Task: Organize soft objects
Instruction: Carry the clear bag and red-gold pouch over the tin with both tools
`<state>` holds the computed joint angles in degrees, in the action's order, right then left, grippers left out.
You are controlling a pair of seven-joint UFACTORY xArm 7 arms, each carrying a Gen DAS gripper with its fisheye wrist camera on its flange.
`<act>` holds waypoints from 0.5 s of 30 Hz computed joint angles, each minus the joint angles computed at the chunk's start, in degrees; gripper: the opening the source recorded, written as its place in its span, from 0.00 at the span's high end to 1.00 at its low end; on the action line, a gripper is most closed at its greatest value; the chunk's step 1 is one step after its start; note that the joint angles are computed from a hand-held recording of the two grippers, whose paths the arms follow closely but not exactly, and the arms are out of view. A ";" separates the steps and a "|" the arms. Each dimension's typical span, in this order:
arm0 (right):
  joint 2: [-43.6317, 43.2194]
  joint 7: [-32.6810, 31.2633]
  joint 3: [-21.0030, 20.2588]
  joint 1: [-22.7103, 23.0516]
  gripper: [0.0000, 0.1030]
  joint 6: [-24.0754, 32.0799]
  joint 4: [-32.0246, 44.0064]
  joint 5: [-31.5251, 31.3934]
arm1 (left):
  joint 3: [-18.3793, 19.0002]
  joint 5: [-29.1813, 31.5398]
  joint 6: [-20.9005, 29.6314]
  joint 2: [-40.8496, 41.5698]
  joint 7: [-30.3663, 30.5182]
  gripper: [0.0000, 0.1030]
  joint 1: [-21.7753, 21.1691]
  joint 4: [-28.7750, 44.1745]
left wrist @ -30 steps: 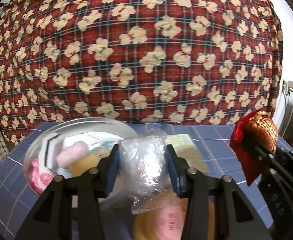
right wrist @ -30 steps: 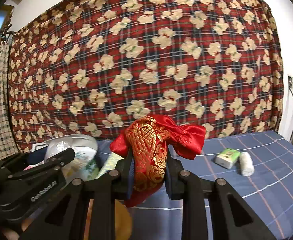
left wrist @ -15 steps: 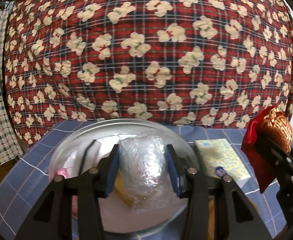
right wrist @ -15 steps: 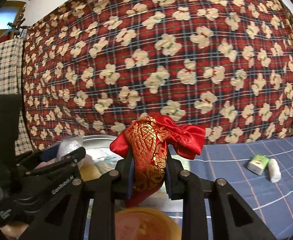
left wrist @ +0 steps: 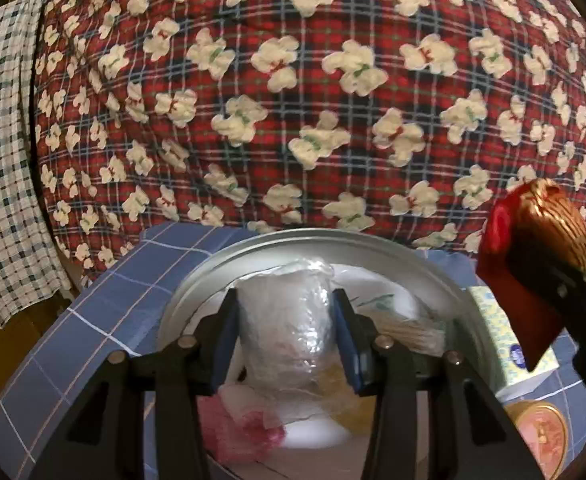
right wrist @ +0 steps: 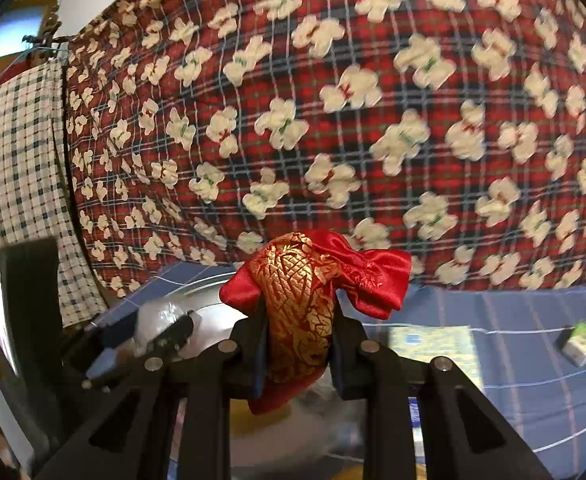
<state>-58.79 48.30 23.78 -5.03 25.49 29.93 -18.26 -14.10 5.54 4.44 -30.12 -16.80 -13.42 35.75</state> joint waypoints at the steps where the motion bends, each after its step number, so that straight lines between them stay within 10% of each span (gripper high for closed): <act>1: 1.16 0.13 -0.18 -0.04 0.74 -0.24 0.52 0.34 | 0.13 -0.07 0.29 0.20 -0.01 0.57 -0.01 0.18; 15: 16.96 1.76 -3.63 1.61 0.73 0.23 8.89 2.41 | 1.09 -0.05 4.12 2.95 -0.82 0.57 1.07 2.75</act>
